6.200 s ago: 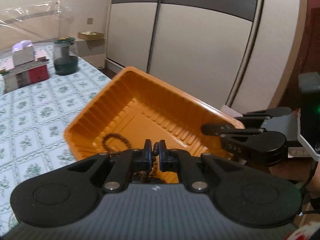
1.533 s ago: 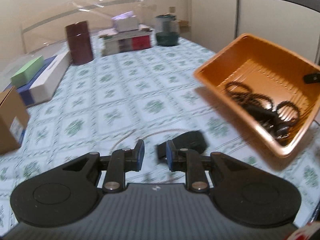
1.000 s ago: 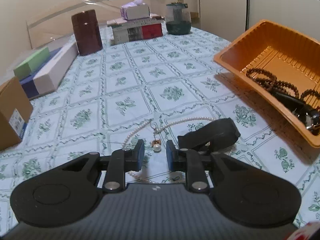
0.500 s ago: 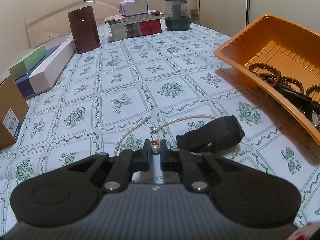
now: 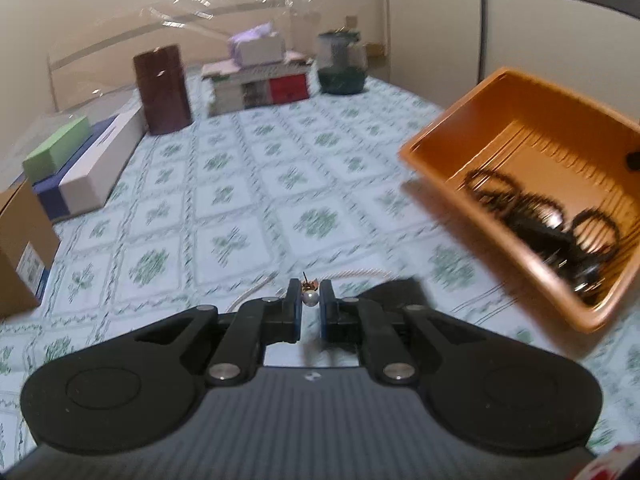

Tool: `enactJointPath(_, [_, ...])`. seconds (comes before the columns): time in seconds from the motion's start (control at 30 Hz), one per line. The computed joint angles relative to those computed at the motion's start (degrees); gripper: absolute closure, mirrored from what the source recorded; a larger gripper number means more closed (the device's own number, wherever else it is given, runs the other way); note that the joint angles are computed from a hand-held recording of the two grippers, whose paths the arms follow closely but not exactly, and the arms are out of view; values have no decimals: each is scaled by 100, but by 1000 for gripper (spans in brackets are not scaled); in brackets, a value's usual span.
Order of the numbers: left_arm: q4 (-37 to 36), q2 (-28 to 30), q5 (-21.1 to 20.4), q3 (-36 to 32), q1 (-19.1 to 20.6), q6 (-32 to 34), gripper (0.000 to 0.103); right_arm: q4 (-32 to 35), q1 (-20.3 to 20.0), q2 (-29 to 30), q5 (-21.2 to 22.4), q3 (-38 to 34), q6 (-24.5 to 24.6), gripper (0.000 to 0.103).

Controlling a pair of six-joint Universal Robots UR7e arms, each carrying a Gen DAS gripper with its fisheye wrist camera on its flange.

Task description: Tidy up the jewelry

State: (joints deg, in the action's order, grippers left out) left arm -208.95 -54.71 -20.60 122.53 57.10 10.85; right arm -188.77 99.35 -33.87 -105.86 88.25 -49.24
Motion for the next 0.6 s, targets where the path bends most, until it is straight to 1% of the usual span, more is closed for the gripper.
enactJointPath(0.1, [37,35,-245,-107,-114,95,96,11,-1,-7,15,-2,7,97])
enactJointPath(0.23, [188,132,-746,-320,-207,163,96,14,1,-8,19,0,19,97])
enactJointPath(0.43, [427,423,-1349,-729,-276,294,96,14,-1,-12,24,6,21,97])
enactJointPath(0.6, [520,628,-1660,-980,-290,421,96,22,-10,-24,44,22,45,97])
